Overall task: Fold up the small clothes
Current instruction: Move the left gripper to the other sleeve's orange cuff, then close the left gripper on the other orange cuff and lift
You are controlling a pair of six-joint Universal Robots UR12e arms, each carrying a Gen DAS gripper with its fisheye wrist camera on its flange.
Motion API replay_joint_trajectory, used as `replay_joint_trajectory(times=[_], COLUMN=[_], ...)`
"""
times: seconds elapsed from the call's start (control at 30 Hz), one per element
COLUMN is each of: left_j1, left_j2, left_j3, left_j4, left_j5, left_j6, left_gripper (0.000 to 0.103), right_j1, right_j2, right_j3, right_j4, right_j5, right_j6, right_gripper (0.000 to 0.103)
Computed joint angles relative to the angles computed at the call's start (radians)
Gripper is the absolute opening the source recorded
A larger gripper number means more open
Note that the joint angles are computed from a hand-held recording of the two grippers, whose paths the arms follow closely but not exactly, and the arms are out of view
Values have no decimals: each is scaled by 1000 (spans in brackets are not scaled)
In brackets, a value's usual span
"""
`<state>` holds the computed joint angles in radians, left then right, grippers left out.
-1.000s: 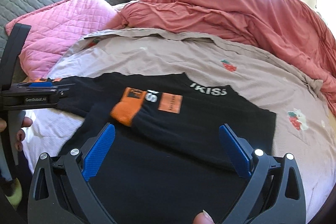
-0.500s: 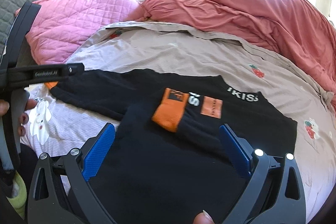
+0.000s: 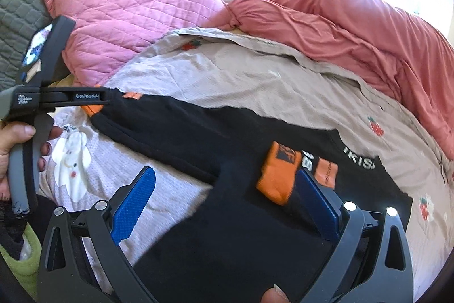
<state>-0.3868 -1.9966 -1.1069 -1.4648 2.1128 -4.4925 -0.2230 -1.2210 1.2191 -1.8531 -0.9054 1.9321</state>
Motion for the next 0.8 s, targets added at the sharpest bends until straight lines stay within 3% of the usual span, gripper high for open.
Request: replay_joint_trajectory(times=[0.2, 0.37, 0.47, 0.53, 0.6, 0.63, 0.67, 0.7, 0.77, 0.8], left_j1=[21, 36, 48, 53, 52, 50, 48, 47, 49, 48], left_j2=[49, 56, 46, 41, 30, 20, 13, 15, 27, 33], left_j3=[-93, -114, -101, -102, -88, -72, -60, -65, -93, -104], left_j4=[49, 26, -19, -3, -4, -29, -40, -20, 55, 88], left_j5=[-29, -17, -38, -59, -53, -40, -24, -19, -19, -20], left_j6=[-106, -171, -181, -159, -139, -134, -121, -109, -99, -91], left_gripper=[94, 94, 94, 92, 70, 65, 50, 32, 10, 10], right_j1=[6, 3, 1, -1, -3, -5, -6, -8, -12, -15], right_j2=[-3, -7, -7, -4, 0, 4, 7, 11, 17, 18], right_j3=[-3, 5, 10, 11, 9, 6, 2, -1, -8, -10], right_j4=[27, 53, 59, 55, 56, 58, 60, 62, 64, 61], right_j5=[16, 6, -11, -23, -28, -31, -33, -35, -37, -37], right_j6=[9, 6, 3, 13, 29, 40, 50, 60, 75, 81], right_gripper=[98, 98, 98, 98, 98, 98, 98, 98, 98, 98])
